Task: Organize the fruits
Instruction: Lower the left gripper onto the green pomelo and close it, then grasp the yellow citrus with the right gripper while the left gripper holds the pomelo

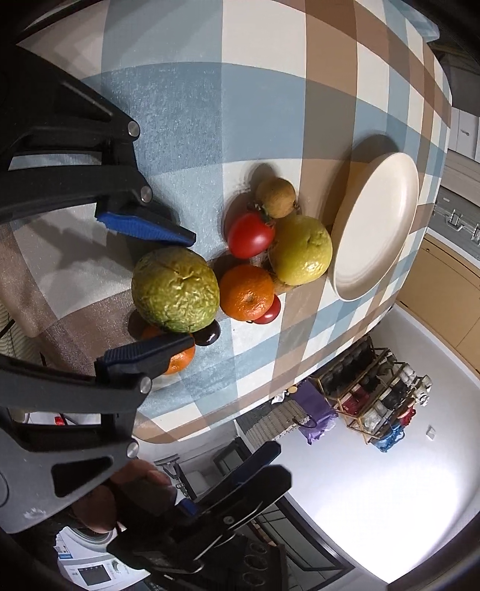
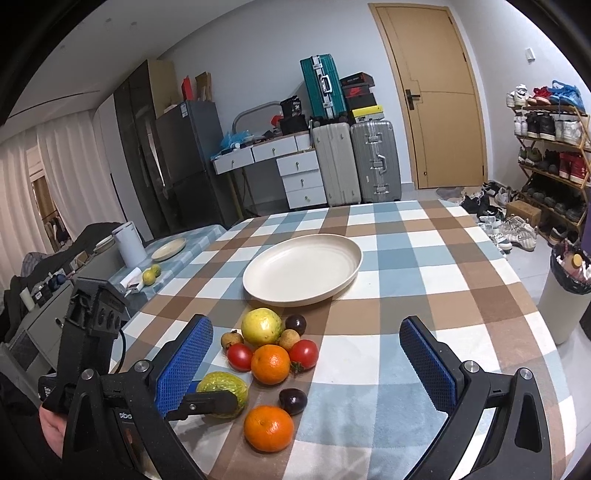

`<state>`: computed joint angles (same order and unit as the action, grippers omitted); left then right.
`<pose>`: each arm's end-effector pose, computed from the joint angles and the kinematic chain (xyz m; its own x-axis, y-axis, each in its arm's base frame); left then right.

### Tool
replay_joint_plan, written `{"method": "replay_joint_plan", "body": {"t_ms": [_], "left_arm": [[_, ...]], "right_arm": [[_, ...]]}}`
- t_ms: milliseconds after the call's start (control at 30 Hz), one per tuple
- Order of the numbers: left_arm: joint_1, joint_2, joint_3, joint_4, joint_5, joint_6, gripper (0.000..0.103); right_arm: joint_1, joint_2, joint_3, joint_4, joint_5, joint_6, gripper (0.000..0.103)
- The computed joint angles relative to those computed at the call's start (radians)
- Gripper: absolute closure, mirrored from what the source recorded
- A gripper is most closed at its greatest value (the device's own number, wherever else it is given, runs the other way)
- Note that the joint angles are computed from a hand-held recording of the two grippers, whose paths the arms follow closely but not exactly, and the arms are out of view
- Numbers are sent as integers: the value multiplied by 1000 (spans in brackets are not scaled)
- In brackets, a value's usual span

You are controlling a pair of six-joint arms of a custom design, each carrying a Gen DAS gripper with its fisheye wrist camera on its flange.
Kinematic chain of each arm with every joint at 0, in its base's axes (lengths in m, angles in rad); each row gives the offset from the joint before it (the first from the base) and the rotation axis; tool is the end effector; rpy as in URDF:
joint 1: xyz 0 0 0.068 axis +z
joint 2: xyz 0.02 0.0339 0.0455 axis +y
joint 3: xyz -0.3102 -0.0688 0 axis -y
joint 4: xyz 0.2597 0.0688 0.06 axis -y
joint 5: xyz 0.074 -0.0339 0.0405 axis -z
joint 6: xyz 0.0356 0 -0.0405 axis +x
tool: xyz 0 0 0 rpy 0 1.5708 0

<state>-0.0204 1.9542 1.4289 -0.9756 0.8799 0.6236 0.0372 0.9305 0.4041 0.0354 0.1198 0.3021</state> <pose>0.3969 -0.0355 0.2264 -0.7706 0.3879 -0.5056 0.6367 0.5044 -0.5833 0.1858 0.0027 0.2321 -0.4295 0.2796 -0.8587 0.2055 0.9562 0.2086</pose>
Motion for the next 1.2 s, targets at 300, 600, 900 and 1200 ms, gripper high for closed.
{"method": "replay_joint_plan", "body": {"t_ms": [300,600,900,1200], "left_arm": [[43,86,124,-130,50,57,58],[93,181,360,-251,64,63,58],[122,273,515,-322,62,64,58],[126,243,397,-215,43,39,58]], "right_arm": [[-1,193,85,38,-41,0,0],[-2,431,242,11,-129,-73,0],[4,661,373,1,-184,-84,1],[10,724,414,-41,-191,-99,27]]}}
